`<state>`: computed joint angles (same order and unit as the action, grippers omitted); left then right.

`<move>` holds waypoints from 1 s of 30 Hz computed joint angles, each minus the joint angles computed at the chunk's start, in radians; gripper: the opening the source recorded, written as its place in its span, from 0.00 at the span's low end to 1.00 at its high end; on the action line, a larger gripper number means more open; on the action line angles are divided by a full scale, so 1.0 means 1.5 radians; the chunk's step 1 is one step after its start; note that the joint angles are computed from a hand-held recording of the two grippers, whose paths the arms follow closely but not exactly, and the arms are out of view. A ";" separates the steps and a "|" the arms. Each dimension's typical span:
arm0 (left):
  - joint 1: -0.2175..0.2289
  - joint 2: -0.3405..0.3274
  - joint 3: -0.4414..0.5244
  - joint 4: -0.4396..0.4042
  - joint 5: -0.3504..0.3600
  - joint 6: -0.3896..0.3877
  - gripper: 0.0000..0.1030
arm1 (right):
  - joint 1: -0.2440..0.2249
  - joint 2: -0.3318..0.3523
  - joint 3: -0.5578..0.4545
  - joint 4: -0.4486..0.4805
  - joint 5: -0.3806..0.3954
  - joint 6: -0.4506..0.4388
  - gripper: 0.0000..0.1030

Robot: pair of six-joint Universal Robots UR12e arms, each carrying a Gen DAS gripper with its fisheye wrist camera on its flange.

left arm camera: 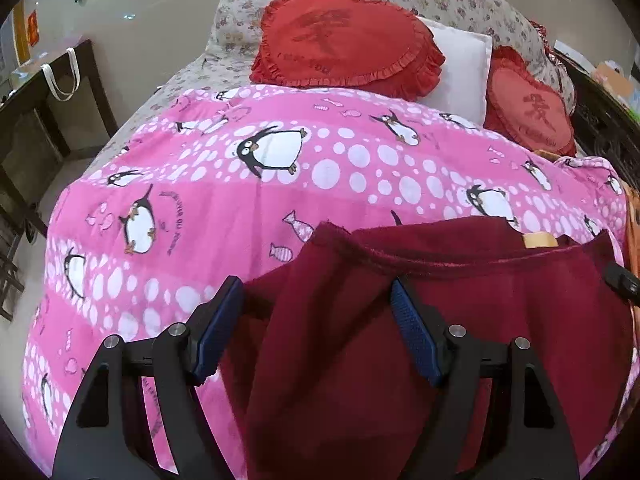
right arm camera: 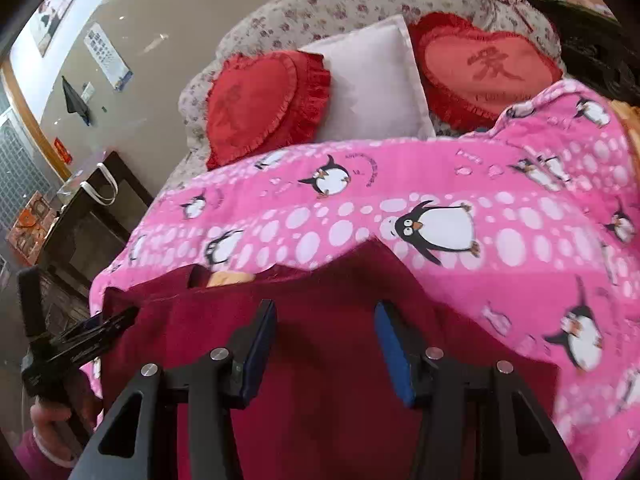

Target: Fold small clothes

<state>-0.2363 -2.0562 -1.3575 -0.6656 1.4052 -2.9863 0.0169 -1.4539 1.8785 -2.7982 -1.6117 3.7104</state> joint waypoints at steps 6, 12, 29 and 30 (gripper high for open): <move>0.001 0.022 -0.023 0.009 -0.003 0.014 0.73 | 0.021 -0.047 0.030 0.011 -0.023 -0.003 0.48; 0.004 0.038 -0.040 0.013 -0.011 0.015 0.73 | 0.030 -0.065 0.058 0.015 -0.046 0.009 0.48; 0.049 0.048 -0.059 -0.008 -0.093 0.007 0.73 | 0.010 -0.023 -0.005 0.071 -0.073 -0.042 0.62; 0.049 0.044 -0.055 -0.009 -0.095 0.004 0.73 | 0.007 -0.016 -0.010 0.073 -0.069 -0.051 0.62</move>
<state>-0.1629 -1.9895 -1.4400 -0.6786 1.2625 -2.9810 0.0281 -1.4777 1.8635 -2.6882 -1.7153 3.6341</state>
